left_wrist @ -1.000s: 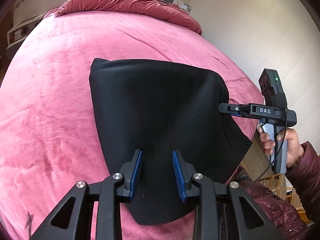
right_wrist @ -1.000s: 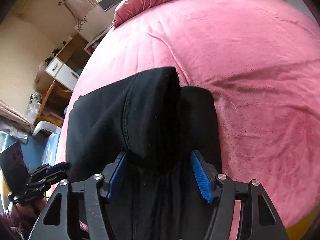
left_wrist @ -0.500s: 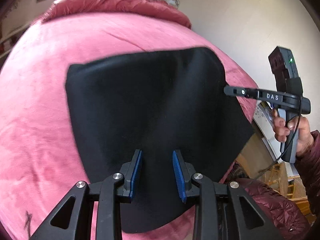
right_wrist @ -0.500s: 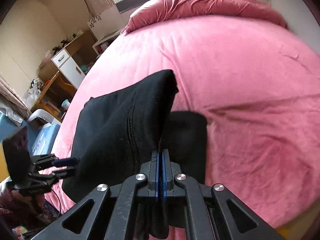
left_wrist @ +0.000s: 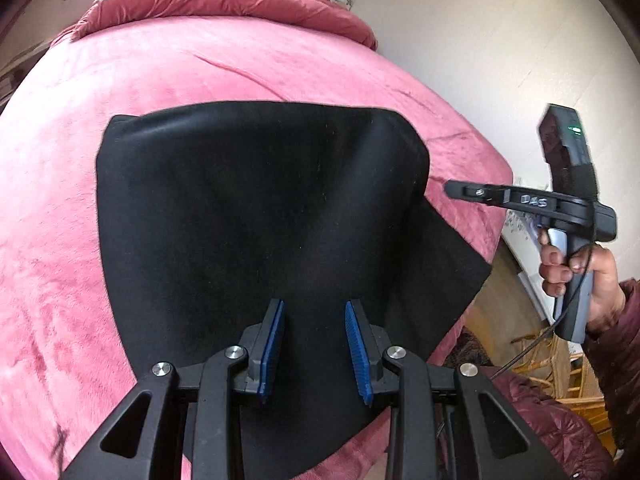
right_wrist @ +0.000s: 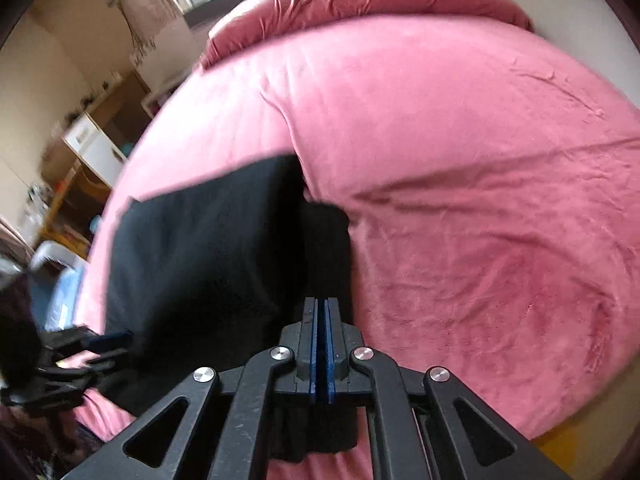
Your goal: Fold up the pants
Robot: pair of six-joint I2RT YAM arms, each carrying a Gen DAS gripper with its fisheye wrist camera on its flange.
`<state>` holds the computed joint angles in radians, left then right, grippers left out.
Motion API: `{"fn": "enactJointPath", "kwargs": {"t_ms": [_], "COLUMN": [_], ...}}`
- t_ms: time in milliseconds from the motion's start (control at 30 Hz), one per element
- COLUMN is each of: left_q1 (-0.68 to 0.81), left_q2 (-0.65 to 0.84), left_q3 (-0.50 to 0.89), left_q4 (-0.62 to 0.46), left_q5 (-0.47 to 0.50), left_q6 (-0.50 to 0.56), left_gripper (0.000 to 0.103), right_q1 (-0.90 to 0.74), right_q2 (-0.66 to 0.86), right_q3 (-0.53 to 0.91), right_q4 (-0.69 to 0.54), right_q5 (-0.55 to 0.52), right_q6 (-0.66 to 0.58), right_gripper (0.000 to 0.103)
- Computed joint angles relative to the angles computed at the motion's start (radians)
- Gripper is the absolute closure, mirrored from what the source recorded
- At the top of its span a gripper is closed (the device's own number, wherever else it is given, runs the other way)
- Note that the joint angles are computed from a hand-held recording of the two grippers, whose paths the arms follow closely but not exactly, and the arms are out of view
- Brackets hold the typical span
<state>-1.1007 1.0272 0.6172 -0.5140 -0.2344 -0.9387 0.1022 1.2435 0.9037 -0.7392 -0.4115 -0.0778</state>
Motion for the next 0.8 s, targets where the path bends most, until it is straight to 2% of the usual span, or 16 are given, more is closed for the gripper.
{"fn": "enactJointPath", "kwargs": {"t_ms": [100, 167, 267, 333, 367, 400, 433, 533, 667, 800], "left_q1": [-0.036, -0.053, -0.077, -0.083, -0.063, -0.051, -0.039, -0.030, -0.009, -0.041], "left_q2": [-0.032, -0.058, -0.091, -0.109, -0.135, -0.147, -0.156, -0.130, -0.121, -0.121], "left_q3": [0.000, 0.001, 0.001, -0.008, -0.010, -0.015, -0.020, -0.016, -0.039, -0.018], "left_q4": [-0.023, -0.049, -0.090, -0.105, -0.125, -0.132, -0.136, -0.151, -0.124, -0.153], "left_q5": [-0.052, -0.081, -0.126, -0.142, -0.131, -0.125, -0.116, -0.113, -0.078, -0.112], "left_q6": [-0.026, -0.037, -0.057, -0.071, -0.062, -0.064, -0.064, -0.073, -0.057, -0.057], "left_gripper": [0.071, 0.071, 0.071, 0.071, 0.071, 0.071, 0.071, 0.071, 0.071, 0.071], "right_q1": [0.028, 0.087, 0.135, 0.179, 0.195, 0.209, 0.223, 0.221, 0.179, 0.159], "right_q2": [-0.087, -0.103, -0.124, -0.149, -0.158, -0.157, -0.166, -0.223, -0.238, -0.226], "right_q3": [0.010, 0.022, 0.000, -0.039, -0.056, -0.071, -0.086, -0.111, -0.140, -0.170], "right_q4": [-0.043, -0.077, -0.125, -0.144, -0.146, -0.147, -0.155, -0.174, -0.190, -0.172], "right_q5": [-0.017, 0.017, 0.048, 0.109, 0.134, 0.154, 0.171, 0.190, 0.203, 0.208], "right_q6": [0.011, 0.017, 0.004, 0.006, 0.005, -0.002, -0.009, -0.017, -0.053, -0.041], "right_gripper": [0.099, 0.098, 0.080, 0.061, 0.061, 0.069, 0.085, 0.095, 0.096, 0.096]}}
